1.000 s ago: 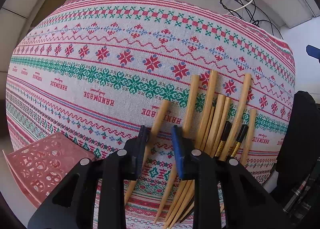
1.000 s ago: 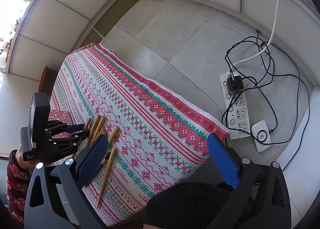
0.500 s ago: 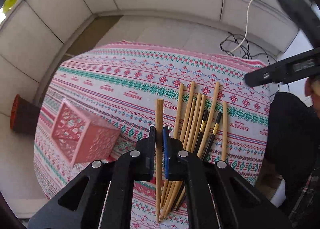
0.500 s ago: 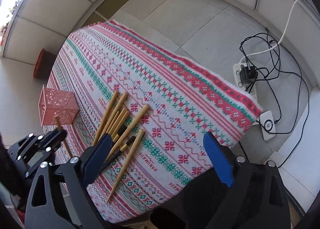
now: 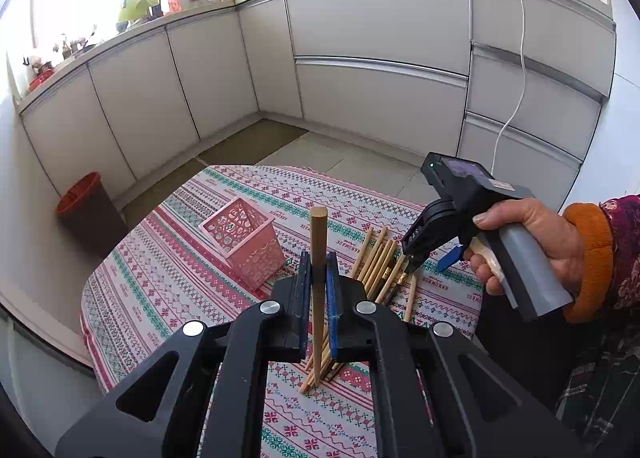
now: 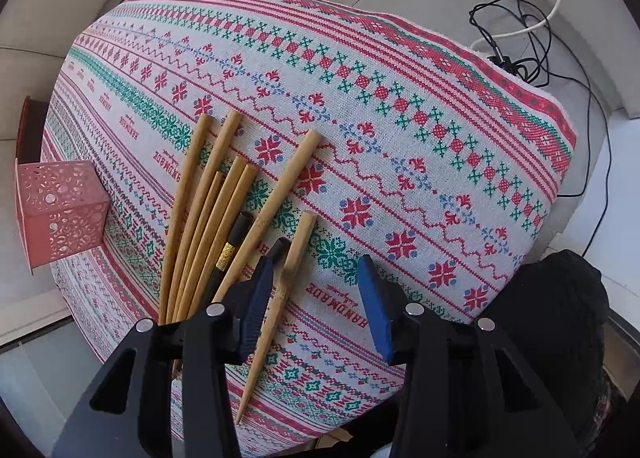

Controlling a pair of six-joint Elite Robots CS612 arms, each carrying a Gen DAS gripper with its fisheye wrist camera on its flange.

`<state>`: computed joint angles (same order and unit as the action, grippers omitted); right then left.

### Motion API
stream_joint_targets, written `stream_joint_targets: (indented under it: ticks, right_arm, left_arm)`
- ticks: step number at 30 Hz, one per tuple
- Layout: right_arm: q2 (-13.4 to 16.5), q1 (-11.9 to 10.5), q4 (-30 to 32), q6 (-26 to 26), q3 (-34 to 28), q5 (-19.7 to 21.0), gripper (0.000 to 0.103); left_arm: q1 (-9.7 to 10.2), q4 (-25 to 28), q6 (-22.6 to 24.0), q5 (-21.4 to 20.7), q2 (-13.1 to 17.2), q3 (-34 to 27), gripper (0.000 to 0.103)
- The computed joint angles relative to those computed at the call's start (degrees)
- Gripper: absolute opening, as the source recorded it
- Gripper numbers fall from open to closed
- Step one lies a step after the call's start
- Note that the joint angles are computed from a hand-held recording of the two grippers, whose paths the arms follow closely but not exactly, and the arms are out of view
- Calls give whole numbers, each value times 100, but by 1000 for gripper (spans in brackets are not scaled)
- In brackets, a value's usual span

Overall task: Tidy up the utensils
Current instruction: 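Lift the chopstick with the left tool while the right tool grasps another chopstick, then carry both chopsticks over the pink holder and open both tools to drop them in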

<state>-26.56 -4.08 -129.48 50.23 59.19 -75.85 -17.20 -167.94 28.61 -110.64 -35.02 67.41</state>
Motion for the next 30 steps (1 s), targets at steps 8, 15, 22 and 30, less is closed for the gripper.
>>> stream_joint_targets:
  ticks: [8,15,22,30]
  right_arm:
    - [154,217,695,237,-473,-890,36]
    - [23,270,124,675,-120,-1058,12]
    - [-283,17,-1759,646,819,-56,7]
    - [-1010,-74,-4236,-277,1717,-130,7]
  left_arm:
    - [69,-553,-438,-195,19,78,6]
    - [106,-919,-1118,-1,-18,132,6]
    - [53,-1066,-1970,239,-153,299,6]
    - [-120,-914,-3204,914,-238,119,6]
